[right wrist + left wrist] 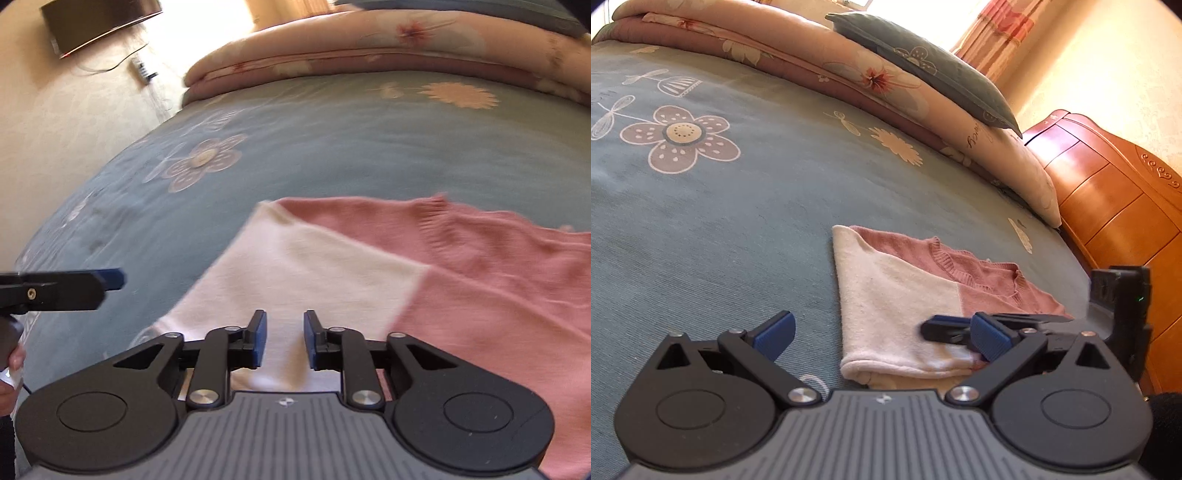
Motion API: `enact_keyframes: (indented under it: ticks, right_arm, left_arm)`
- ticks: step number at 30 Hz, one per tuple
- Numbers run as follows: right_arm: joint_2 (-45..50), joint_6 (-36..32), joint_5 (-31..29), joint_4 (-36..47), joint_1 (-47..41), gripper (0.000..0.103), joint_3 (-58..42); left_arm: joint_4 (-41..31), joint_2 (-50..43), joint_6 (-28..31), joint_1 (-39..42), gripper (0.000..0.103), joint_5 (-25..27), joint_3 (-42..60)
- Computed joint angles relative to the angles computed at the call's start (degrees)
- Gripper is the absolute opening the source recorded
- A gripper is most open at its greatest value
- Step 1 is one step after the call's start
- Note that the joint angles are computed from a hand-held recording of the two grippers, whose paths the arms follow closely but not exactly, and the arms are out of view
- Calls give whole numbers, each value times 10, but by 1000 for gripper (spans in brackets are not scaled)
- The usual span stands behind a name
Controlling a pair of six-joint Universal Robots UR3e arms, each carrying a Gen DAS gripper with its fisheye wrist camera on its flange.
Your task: Fold clothes
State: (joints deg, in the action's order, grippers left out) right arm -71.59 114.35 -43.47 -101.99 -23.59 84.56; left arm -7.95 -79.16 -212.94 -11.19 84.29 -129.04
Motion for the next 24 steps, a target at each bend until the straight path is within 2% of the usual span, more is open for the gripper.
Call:
enact_keyframes:
  ticks: [1, 4, 6, 8, 12, 14, 17, 18, 19, 21, 22, 24]
  right_arm:
    - [-6, 4, -5, -24, 9, 39, 19]
    - [-39, 3, -9, -71, 10, 40, 67]
    - [-71, -22, 4, -44, -11, 40, 86]
    - [-110, -77, 14, 6, -36, 40, 105]
    - [-183, -185, -17, 73, -58, 40, 159]
    - [-208, -189, -37, 25, -46, 41, 211]
    - [-274, -188, -34, -76, -41, 44, 309]
    - [-294, -204, -34, -68, -45, 44, 319]
    - [-308, -235, -26, -26, -59, 44, 312]
    - [-325, -288, -18, 54, -84, 53, 292]
    - [-325, -284, -26, 57, -87, 61, 292]
    - [-314, -266, -49, 55, -86, 62, 286]
  left_arm:
    - [-1, -4, 2, 0, 100, -3, 2]
    - [-6, -12, 5, -8, 100, -1, 11]
    - [-2, -12, 3, -12, 100, 2, 11]
    - [-1, -10, 0, -13, 100, 3, 11]
    - [-9, -15, -5, -23, 100, 13, 22]
    - [-13, -21, 0, -31, 100, 15, 32]
    - [-17, -31, 13, -44, 100, 19, 45]
    - [-18, -34, 16, -47, 100, 20, 48]
    - [-18, -35, 17, -48, 100, 19, 49]
    - [-15, -37, 17, -48, 100, 16, 48]
    - [-12, -38, 15, -48, 100, 12, 48]
    - [-10, -44, 11, -52, 100, 11, 51]
